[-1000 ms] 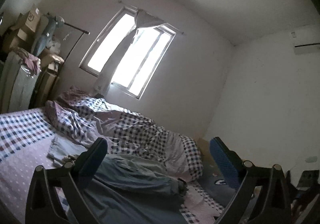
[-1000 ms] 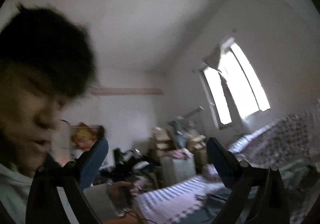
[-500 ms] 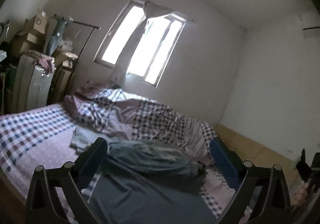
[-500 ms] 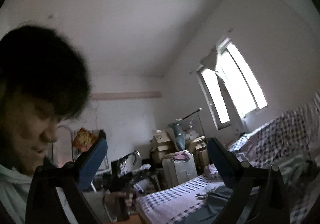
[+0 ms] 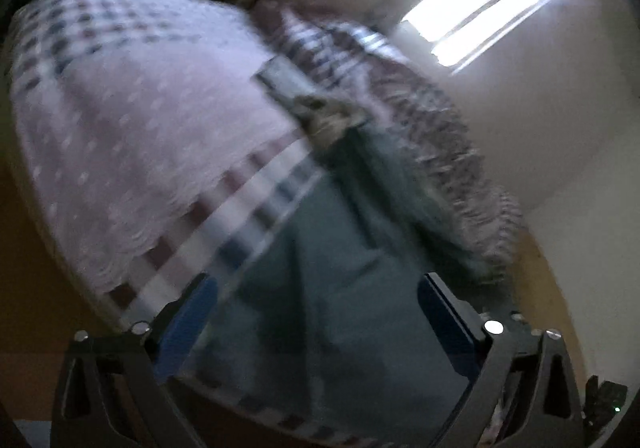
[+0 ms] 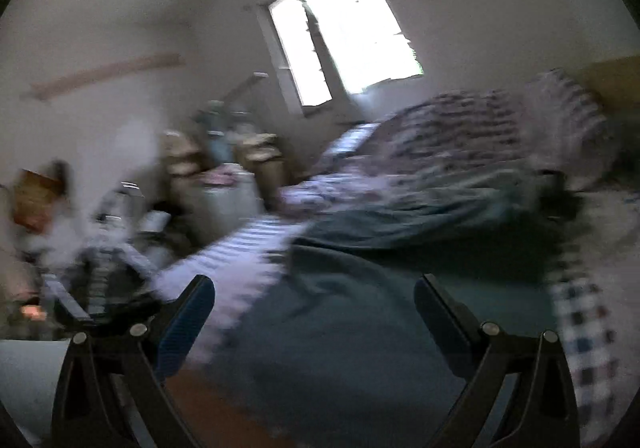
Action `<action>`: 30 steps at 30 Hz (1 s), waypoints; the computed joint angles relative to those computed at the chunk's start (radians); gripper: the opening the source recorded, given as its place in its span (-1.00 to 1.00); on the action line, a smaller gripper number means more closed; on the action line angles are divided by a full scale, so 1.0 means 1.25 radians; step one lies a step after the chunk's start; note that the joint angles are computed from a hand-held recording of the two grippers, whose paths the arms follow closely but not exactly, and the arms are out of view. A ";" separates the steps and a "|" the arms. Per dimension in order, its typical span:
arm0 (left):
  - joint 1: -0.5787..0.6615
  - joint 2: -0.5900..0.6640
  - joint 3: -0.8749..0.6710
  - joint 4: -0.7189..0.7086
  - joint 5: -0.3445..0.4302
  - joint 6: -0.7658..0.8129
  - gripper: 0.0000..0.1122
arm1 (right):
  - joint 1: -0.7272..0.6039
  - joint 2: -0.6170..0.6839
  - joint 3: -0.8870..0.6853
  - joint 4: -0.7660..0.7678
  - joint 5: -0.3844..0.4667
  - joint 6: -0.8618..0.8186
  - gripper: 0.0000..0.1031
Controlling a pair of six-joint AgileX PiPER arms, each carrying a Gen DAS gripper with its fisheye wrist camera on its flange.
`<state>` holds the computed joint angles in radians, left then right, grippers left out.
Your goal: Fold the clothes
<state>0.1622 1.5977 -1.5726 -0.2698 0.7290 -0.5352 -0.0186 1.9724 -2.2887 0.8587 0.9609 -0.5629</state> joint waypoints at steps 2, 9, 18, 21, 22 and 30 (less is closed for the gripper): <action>-0.025 0.015 -0.005 0.076 0.027 -0.025 0.70 | 0.046 -0.027 0.075 -0.133 -0.130 0.005 0.98; -0.066 0.058 -0.032 0.127 0.076 0.004 0.56 | 0.098 -0.039 0.154 -0.189 -0.198 0.002 0.98; 0.017 0.053 0.063 -0.077 0.040 0.048 0.37 | 0.057 -0.064 0.163 -0.099 -0.098 -0.011 0.98; 0.035 0.061 0.088 -0.167 0.046 0.091 0.27 | 0.061 -0.050 0.145 -0.093 -0.063 0.004 0.98; 0.035 0.064 0.092 -0.178 0.045 0.094 0.27 | 0.064 -0.046 0.143 -0.092 -0.055 0.005 0.98; 0.062 0.049 0.181 -0.478 0.005 0.245 0.26 | 0.129 -0.026 0.156 -0.145 -0.029 -0.014 0.98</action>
<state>0.2402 1.6594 -1.3468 -0.8678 0.7352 -0.2288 0.1426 1.9404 -2.0936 0.6775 0.9243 -0.5804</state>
